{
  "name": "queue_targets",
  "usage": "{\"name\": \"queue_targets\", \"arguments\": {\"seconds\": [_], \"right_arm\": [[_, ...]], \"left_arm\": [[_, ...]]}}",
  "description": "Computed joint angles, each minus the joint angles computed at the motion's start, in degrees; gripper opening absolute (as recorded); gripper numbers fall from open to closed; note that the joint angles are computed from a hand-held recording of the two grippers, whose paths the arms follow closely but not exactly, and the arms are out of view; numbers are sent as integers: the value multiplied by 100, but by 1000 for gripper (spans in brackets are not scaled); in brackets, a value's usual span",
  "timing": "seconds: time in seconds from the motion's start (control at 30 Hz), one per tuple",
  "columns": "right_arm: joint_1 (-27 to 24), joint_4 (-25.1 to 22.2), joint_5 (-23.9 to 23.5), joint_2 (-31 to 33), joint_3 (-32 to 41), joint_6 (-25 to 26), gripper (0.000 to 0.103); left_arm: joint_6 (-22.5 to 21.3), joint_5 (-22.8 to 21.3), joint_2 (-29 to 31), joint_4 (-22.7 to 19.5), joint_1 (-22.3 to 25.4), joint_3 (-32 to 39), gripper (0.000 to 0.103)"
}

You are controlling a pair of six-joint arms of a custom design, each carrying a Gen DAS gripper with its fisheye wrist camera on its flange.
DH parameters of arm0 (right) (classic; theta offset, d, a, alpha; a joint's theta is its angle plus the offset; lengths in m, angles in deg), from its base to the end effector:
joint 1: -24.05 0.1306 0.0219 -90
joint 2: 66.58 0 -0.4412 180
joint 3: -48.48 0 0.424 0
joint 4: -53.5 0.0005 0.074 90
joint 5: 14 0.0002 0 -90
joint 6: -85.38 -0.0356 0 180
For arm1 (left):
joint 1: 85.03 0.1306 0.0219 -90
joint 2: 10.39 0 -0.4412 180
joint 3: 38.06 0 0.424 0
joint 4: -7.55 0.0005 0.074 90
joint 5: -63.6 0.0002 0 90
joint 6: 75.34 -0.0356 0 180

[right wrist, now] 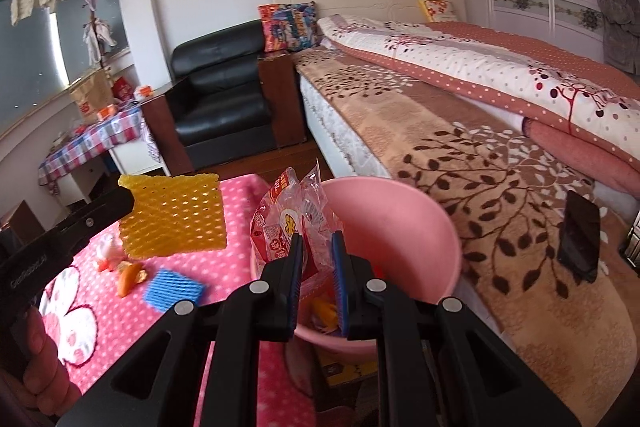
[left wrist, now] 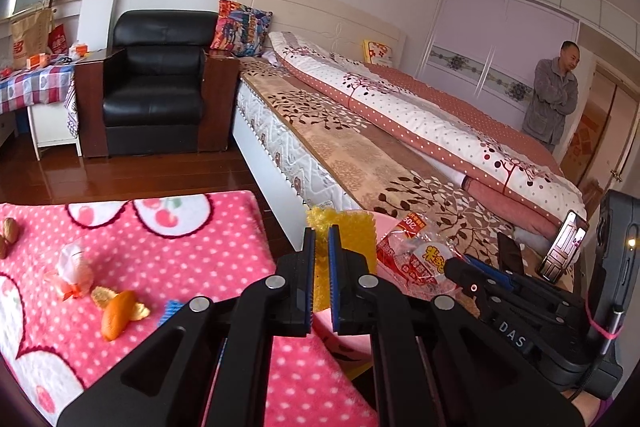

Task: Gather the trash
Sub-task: 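Carry the yellow sponge and snack bag over the pink bucket, then open both grippers to drop the sponge and snack bag into the bucket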

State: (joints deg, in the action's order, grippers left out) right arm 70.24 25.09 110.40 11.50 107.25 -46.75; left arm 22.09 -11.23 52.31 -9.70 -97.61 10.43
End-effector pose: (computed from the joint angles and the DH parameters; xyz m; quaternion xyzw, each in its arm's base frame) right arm 0.2920 0.2746 0.3455 0.0750 0.8942 0.0422 0.4393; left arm 0.3130 -0.0799 0.3619 0.1033 0.8609 -0.1976 0.4573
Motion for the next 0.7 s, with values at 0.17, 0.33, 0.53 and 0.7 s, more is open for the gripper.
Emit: {"name": "queue_targets", "arguments": {"seconds": [0.17, 0.33, 0.53, 0.7], "right_arm": [[-310, -18, -49, 139, 2, 85, 14], [-505, 27, -162, 362, 1, 218, 14], [-658, 216, -415, 475, -65, 322, 16], [-706, 392, -521, 427, -154, 528, 35]], "left_arm": [[-26, -380, 405, 199, -372, 108, 6], [-102, -797, 767, 318, -613, 168, 6], [-41, -917, 1034, 331, -722, 215, 6], [85, -1053, 1199, 224, -811, 295, 9]]}}
